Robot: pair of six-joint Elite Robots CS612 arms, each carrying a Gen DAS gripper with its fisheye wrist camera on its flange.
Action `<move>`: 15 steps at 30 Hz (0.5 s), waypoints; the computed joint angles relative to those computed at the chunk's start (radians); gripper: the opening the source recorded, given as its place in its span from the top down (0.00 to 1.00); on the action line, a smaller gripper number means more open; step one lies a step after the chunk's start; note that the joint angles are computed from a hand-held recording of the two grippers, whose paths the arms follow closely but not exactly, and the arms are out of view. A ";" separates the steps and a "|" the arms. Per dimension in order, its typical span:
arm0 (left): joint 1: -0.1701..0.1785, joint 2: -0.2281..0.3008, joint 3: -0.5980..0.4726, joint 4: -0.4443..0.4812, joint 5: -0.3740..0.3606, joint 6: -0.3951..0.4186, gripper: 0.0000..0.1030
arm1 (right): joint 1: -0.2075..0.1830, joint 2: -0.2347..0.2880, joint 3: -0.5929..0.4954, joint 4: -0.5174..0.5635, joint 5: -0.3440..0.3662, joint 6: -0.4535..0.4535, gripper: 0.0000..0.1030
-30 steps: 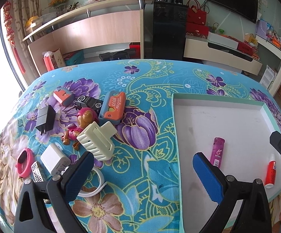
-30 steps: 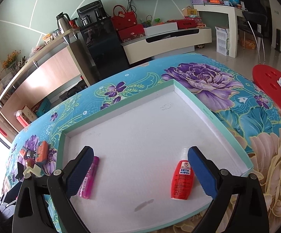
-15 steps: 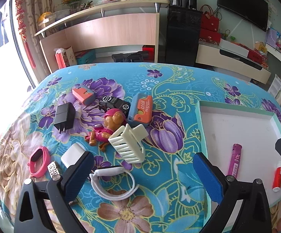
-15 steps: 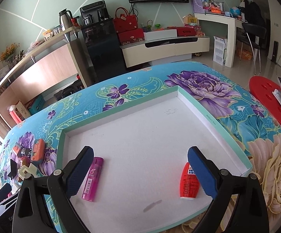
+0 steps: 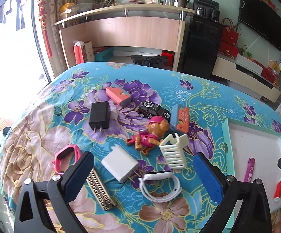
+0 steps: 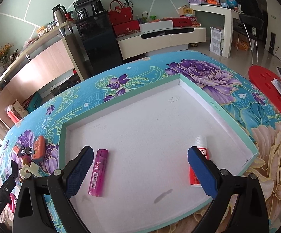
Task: Organize rigid objects
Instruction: 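Open the left tool to drop the lighter while the right tool releases the glue bottle, then grasp the pink watch band with the left tool while the right tool grasps the white watch band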
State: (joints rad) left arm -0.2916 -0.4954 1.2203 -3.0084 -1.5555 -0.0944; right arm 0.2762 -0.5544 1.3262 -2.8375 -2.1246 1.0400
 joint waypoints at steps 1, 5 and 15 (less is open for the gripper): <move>0.008 0.000 -0.003 0.005 -0.002 -0.015 0.00 | 0.005 0.003 -0.007 -0.007 -0.012 -0.009 0.05; 0.039 0.000 -0.015 0.032 -0.011 -0.068 0.00 | 0.024 0.025 -0.047 -0.068 -0.036 -0.081 0.05; 0.085 0.000 -0.022 0.077 0.046 -0.161 0.00 | 0.058 0.110 -0.223 -0.019 0.075 -0.294 0.05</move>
